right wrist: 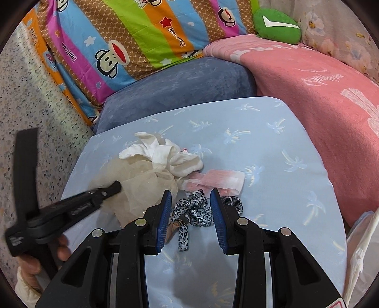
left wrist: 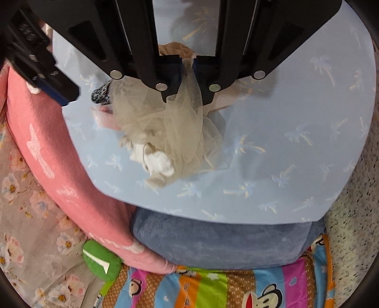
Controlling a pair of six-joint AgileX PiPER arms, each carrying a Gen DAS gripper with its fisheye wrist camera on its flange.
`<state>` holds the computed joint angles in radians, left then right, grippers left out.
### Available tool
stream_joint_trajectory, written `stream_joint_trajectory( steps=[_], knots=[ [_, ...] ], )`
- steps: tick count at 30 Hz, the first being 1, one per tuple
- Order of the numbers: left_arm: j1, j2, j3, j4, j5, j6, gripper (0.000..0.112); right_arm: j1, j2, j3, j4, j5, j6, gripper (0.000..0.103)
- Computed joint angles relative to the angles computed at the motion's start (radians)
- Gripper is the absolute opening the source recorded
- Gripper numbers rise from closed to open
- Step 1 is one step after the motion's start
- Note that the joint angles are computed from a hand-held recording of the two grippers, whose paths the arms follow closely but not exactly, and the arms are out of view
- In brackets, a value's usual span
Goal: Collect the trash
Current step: 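Grasp the cream mesh fabric with the left tool while the right grasps the white cloth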
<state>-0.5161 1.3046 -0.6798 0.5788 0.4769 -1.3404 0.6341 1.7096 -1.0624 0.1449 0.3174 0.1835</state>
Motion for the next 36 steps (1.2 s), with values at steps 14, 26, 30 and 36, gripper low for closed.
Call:
stream_joint_trajectory(
  steps=[14, 26, 30, 36],
  knots=[
    [0.065, -0.189, -0.013, 0.089, 0.135, -0.001, 0.004, 0.055, 0.178, -0.222, 0.022, 0.06, -0.005, 0.036],
    [0.127, -0.145, 0.02, 0.068, 0.093, 0.042, 0.004, 0.081, 0.393, -0.452, 0.039, 0.116, -0.028, 0.027],
    [0.125, -0.14, 0.018, 0.065, 0.09, 0.045, 0.004, 0.074, 0.388, -0.444, 0.082, 0.107, -0.059, 0.01],
    [0.059, -0.157, -0.018, 0.104, 0.14, 0.003, 0.004, 0.048, 0.259, -0.333, 0.1, 0.061, -0.063, 0.009]
  ],
)
